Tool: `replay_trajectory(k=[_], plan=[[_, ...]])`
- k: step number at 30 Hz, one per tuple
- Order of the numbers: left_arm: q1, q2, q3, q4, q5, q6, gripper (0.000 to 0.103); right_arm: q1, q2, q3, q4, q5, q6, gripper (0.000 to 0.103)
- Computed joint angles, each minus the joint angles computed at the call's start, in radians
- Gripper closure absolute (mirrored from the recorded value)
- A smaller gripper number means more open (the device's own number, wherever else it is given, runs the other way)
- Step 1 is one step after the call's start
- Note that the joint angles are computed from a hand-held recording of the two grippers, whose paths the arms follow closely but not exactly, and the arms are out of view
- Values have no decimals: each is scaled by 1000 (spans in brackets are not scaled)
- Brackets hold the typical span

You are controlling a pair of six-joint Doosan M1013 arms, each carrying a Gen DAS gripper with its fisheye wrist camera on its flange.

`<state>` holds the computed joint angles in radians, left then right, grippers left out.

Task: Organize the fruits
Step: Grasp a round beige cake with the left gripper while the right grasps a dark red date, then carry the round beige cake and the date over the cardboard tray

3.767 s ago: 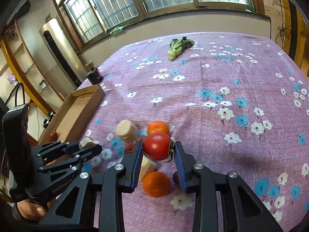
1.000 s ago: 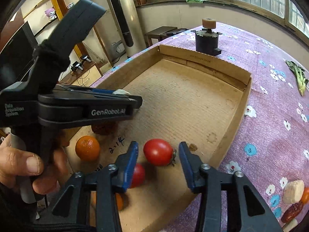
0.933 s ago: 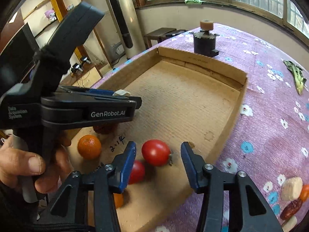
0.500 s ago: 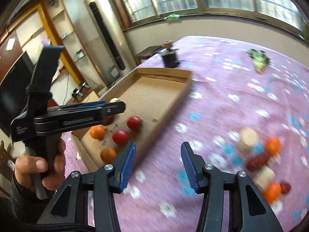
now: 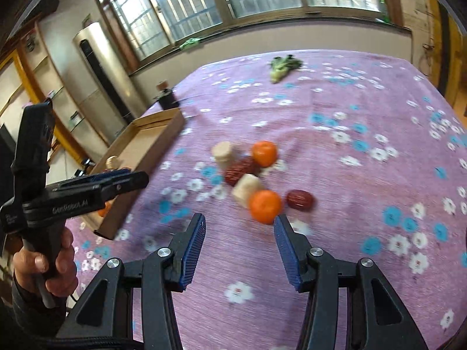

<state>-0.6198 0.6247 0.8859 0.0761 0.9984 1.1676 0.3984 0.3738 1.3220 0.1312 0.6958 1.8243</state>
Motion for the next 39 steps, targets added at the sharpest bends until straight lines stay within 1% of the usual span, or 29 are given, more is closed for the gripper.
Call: replay_trajectory(k=[6, 9, 14, 18, 20, 23, 25, 28, 29, 30, 32, 33, 34, 36, 38, 39], plan=[[-14, 22, -30, -14, 20, 30, 49, -17, -1, 20, -18, -3, 17, 54], [-15, 34, -45, -22, 26, 39, 49, -23, 5, 19, -27, -1, 20, 59], [-12, 80, -115, -27, 45, 36, 49, -34, 25, -1, -44, 8, 27, 64], [-3, 142, -215, -37, 73, 24, 49, -46, 48, -24, -34, 24, 31, 68], [0, 179, -276, -32, 99, 14, 49, -50, 57, -35, -21, 30, 22, 68], [7, 232, -364, -38, 145, 12, 50, -53, 71, -50, -10, 40, 14, 70], [8, 270, -428, -48, 187, 25, 54, -55, 78, -58, -6, 43, 10, 71], [6, 314, -490, -60, 244, 53, 56, -60, 86, -67, 2, 50, 7, 71], [4, 319, -491, -57, 249, 55, 58, -60, 89, -71, -9, 55, 12, 71], [-1, 305, -462, -30, 215, 56, 58, -59, 90, -72, -21, 57, 17, 71], [-12, 314, -474, 24, 225, 68, 61, -59, 95, -78, -48, 66, 33, 71], [-14, 317, -479, 34, 228, 72, 62, -60, 98, -81, -52, 72, 37, 72], [-14, 315, -473, 34, 220, 77, 62, -62, 100, -82, -53, 72, 38, 73], [-12, 310, -464, 29, 211, 88, 71, -62, 102, -85, -57, 74, 33, 76], [-6, 295, -436, 3, 193, 96, 71, -57, 104, -90, -88, 85, 46, 81], [-5, 280, -409, -3, 178, 98, 71, -57, 104, -90, -88, 85, 46, 81]])
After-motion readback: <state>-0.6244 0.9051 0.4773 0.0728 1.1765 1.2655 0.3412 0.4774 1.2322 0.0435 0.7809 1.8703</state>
